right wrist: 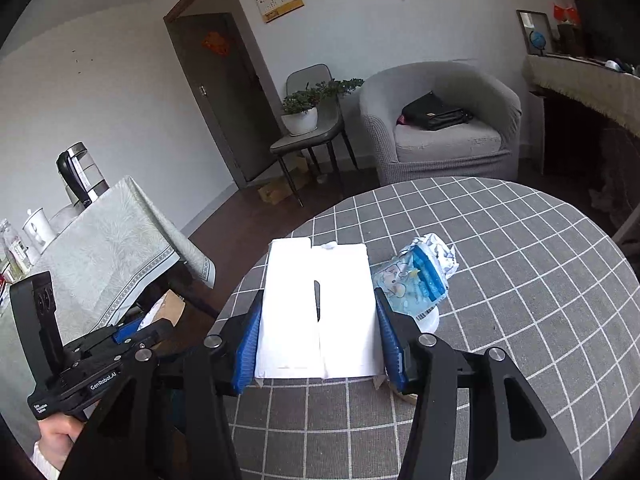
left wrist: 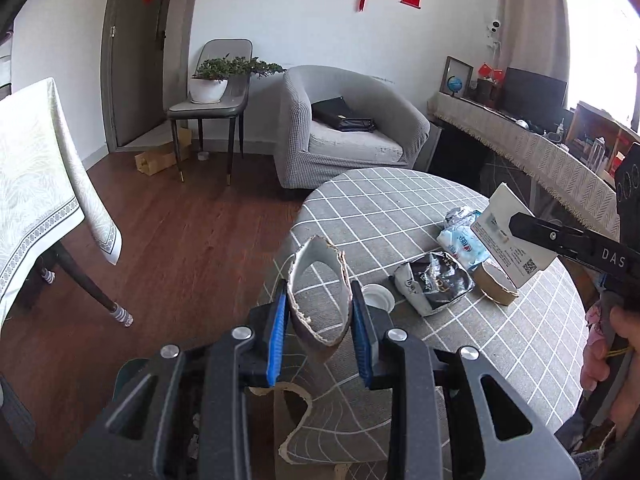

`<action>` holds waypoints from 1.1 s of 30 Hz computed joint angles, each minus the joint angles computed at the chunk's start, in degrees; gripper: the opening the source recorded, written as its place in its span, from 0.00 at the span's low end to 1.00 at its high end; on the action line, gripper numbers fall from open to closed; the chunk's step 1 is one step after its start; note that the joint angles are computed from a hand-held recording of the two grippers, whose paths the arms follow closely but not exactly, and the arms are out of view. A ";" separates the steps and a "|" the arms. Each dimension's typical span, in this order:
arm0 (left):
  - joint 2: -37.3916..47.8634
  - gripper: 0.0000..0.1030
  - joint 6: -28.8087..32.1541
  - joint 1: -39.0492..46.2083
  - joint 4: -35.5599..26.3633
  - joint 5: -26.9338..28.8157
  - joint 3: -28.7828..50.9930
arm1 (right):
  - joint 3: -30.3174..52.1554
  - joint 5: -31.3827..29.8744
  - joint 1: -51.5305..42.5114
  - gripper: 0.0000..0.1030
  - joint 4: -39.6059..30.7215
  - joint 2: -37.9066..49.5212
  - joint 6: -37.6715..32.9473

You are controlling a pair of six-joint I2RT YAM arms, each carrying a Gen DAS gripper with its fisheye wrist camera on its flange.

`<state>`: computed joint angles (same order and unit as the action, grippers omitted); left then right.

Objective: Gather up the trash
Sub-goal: 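Carry the cup sleeve with the left tool over the bin and release it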

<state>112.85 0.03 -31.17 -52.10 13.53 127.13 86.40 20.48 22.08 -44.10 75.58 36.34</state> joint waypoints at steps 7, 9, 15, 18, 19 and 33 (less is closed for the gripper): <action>-0.20 0.31 1.81 3.21 -0.44 0.34 -1.55 | 2.99 -1.49 1.70 0.51 2.20 4.82 -0.31; -0.11 0.31 2.32 4.14 -0.63 0.38 -2.08 | 4.37 -1.86 2.36 0.51 2.58 6.36 -0.28; -0.82 0.30 4.28 7.77 0.11 0.84 -5.82 | 9.56 -2.47 4.60 0.51 3.46 11.86 -0.53; -0.48 0.31 5.84 9.27 -0.37 0.43 -6.78 | 12.56 -2.84 5.74 0.51 3.41 15.16 -0.68; -0.17 0.31 6.24 9.83 -0.83 0.33 -6.74 | 13.55 -3.17 6.03 0.51 3.42 16.25 -0.69; 3.05 0.30 10.51 17.80 -3.86 1.37 -8.63 | 30.09 -6.12 10.01 0.51 1.10 31.77 -1.52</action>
